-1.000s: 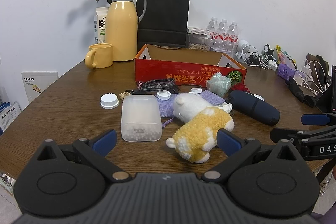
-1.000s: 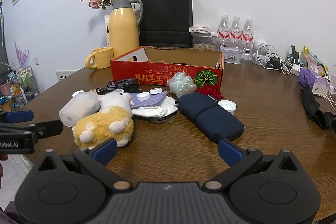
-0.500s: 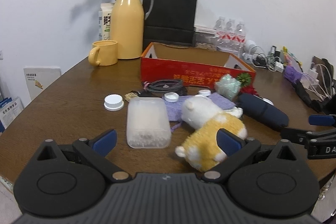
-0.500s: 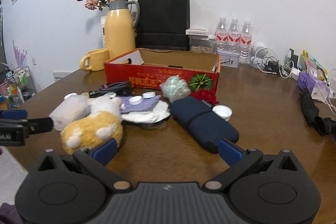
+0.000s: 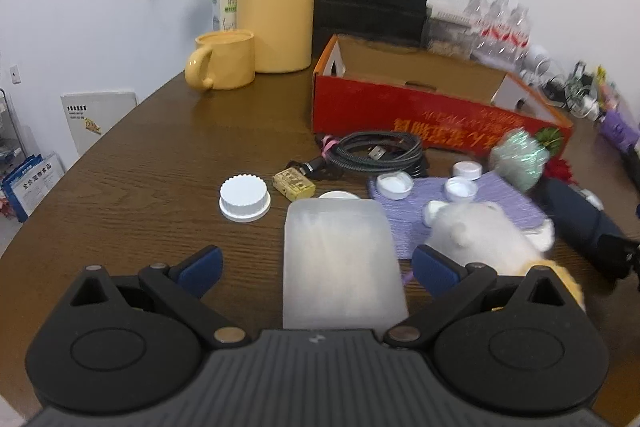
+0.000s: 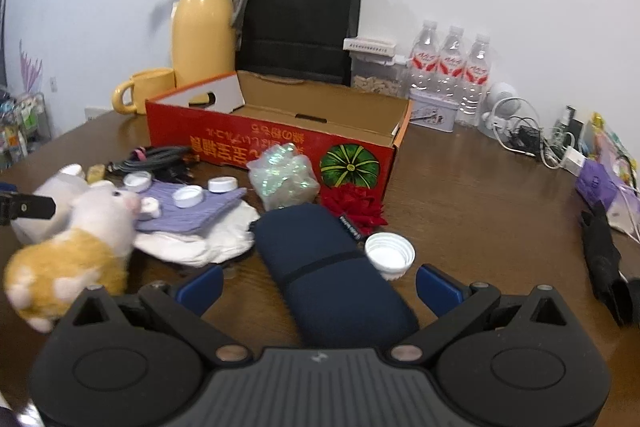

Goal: Organize objects
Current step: 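Grasp the frosted white container with the left tool while the right tool grasps the navy pouch, then carry the container and pouch with both tools over the open cardboard box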

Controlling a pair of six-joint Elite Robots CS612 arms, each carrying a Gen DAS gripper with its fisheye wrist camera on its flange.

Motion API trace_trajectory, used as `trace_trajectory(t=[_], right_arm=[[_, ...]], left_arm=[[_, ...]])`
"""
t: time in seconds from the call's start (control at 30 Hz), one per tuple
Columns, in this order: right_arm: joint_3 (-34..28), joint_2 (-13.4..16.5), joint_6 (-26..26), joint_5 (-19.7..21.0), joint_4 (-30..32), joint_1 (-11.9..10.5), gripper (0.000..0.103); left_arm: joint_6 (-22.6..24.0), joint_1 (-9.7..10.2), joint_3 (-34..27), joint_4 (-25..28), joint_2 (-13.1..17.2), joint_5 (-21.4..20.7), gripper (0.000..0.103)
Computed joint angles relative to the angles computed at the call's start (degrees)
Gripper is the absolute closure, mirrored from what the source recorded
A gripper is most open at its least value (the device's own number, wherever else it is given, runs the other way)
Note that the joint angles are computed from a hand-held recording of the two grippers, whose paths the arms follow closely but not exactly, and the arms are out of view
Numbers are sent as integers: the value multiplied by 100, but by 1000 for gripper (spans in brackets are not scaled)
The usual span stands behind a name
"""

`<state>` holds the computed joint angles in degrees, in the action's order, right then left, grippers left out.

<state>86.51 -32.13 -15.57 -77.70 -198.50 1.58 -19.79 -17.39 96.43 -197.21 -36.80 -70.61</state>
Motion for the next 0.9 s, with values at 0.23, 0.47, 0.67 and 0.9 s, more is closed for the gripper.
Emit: trace_trajectory(t=[0.23,0.47,0.67,0.9], right_arm=[[-503,128,-278,636,1157,-134,22],[-570,138,-454,748,1425,-131,28],[-358,63,-436,808,1107,-126,39],[-133,-32,-341,807,452,-90,40]], left_arm=[[-251,91,-295,730,85,-273,12],[-137,86,-230,489,90,-311,35],[-69,81,-171,263,76,-383,36],[213,71,-90,-242,-32,-328,36]])
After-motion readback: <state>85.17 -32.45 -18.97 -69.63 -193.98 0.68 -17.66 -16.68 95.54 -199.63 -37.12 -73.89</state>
